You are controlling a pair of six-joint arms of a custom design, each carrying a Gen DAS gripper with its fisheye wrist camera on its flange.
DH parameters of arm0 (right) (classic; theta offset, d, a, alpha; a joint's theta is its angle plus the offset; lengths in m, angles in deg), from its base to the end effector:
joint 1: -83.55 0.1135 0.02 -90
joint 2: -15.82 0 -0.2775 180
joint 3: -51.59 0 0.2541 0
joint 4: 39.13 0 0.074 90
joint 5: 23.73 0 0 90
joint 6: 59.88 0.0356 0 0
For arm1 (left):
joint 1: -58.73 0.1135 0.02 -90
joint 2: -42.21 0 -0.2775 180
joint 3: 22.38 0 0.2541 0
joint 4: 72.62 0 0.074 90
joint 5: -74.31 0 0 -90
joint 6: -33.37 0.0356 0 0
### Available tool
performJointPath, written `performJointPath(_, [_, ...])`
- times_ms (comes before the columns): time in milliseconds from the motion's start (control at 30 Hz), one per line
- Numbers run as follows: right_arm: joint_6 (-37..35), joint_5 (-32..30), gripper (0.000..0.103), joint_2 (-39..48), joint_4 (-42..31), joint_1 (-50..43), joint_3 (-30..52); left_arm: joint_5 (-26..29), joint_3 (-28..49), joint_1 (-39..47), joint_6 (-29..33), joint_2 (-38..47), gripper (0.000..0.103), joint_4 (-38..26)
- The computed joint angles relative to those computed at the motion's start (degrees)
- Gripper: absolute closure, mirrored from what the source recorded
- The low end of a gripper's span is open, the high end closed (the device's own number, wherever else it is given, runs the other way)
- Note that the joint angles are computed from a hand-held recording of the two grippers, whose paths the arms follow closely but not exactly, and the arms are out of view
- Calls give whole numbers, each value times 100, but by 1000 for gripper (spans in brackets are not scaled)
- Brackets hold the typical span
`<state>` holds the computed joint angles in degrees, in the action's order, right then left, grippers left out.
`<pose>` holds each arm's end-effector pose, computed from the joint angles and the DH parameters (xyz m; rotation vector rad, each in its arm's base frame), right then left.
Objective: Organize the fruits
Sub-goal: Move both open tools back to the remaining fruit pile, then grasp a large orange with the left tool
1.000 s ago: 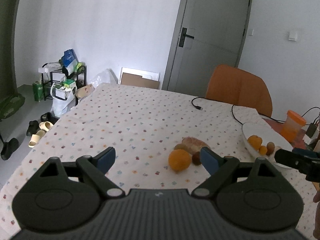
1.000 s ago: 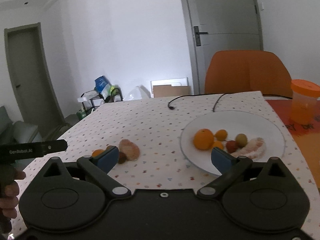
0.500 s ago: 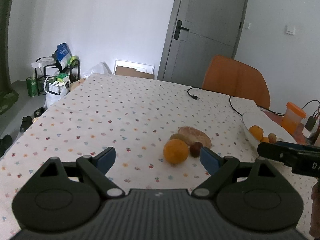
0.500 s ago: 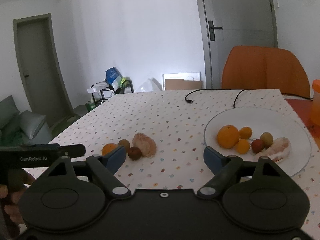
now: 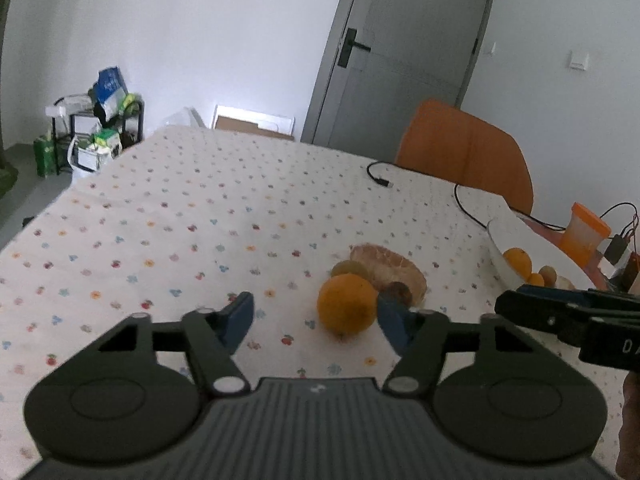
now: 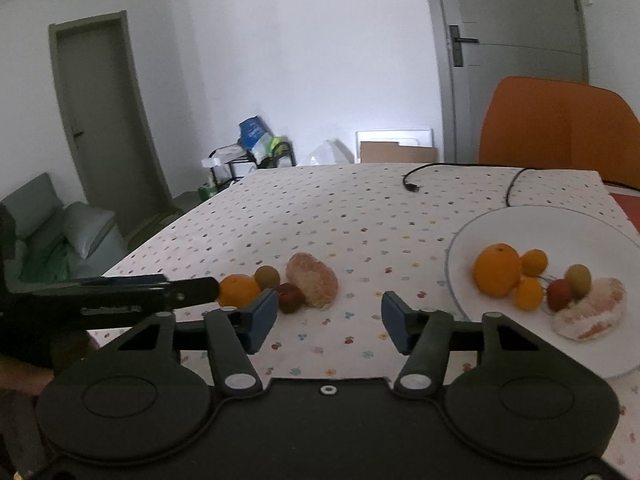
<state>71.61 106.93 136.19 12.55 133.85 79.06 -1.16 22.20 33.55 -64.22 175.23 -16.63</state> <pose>0.1606 0.1571 0.0326 0.1876 2.0889 0.1401 0.2747 -0.1390 0.0042 0.4825 2.1237 -0.6023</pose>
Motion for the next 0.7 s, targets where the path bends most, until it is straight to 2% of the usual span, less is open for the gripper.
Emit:
performJointPath(100, [-171,-268,60,131,217,-162,19,199,130,23,0,93,42,-83])
performJointPath(233, [-303,-607,61,287,412,-367,36,309,259,-35,62,107,43,-271])
performJointPath(333, [-432,-897,63,410,617,-562,45,404,352,-58,42,109,50,-397])
performJointPath(467, [-536,-1257,69,577,891,-810,48,541,483,-31,14,120,67,-582])
performJointPath(700, [-633,-1723,70,832,1214,-1097,107,596,370,136,-58,75,68,-496])
